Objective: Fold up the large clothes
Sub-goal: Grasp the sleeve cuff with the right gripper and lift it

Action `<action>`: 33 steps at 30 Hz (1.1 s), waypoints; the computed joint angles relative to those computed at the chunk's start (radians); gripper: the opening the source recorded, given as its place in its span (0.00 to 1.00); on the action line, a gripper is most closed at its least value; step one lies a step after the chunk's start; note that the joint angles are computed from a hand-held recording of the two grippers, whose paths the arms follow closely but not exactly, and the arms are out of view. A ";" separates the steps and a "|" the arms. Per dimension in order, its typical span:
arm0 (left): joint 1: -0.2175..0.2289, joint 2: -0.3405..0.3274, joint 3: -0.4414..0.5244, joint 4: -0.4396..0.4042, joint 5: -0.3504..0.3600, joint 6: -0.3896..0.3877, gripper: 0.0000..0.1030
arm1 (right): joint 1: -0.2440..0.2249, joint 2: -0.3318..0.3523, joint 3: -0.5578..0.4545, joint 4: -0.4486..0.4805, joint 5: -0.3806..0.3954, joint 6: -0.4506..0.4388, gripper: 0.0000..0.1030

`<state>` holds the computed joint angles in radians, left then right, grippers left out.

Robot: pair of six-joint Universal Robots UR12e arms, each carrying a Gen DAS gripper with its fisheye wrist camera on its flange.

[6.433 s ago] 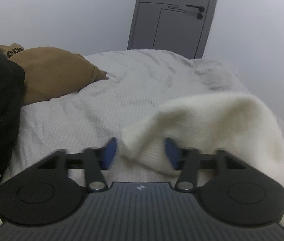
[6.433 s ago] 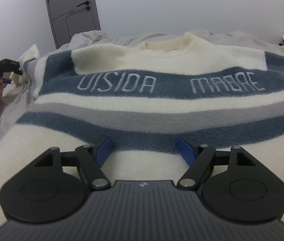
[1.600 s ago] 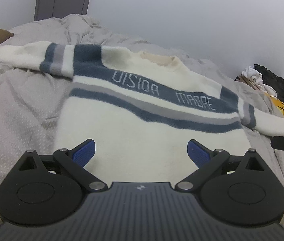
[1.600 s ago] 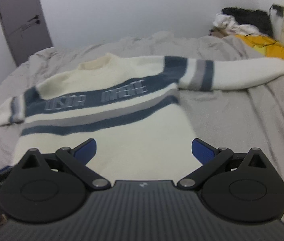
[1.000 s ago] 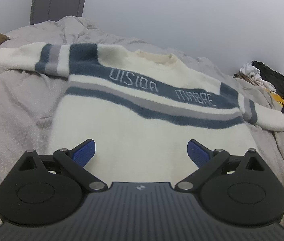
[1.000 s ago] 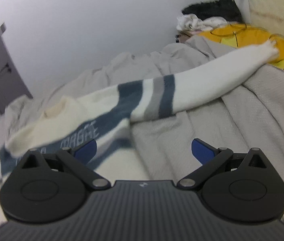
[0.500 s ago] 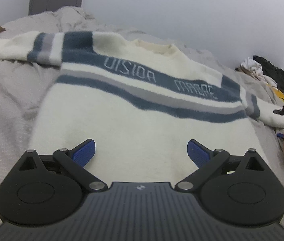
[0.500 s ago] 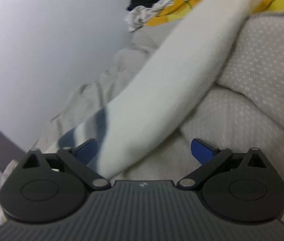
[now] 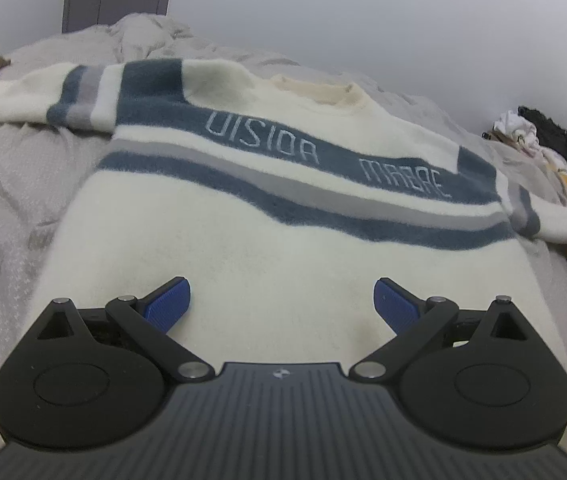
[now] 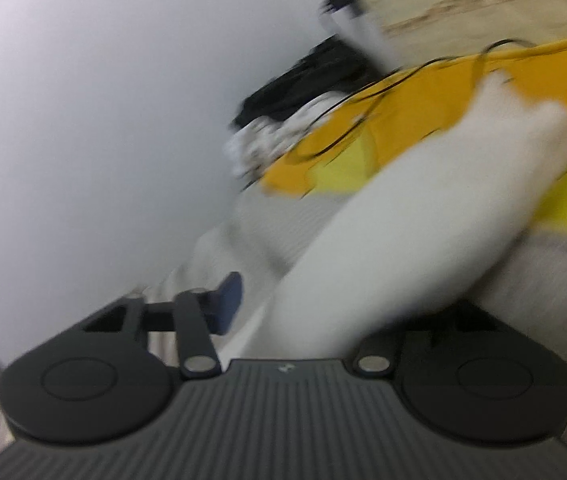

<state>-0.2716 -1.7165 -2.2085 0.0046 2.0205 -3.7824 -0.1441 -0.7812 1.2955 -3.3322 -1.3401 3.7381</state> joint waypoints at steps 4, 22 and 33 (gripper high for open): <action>-0.002 -0.001 0.001 -0.002 0.005 -0.001 0.97 | -0.017 0.001 -0.015 0.023 -0.041 0.045 0.12; 0.018 0.091 -0.059 0.022 0.082 -0.059 0.97 | 0.040 -0.165 0.070 -0.189 0.176 -0.266 0.10; 0.051 0.178 -0.138 0.095 0.105 -0.120 0.97 | 0.148 -0.317 0.265 -0.338 0.348 -0.475 0.10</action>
<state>-0.2205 -1.5382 -2.3468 0.0992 2.1258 -3.9027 0.0040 -1.0981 1.5604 -3.6704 -0.9918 3.2628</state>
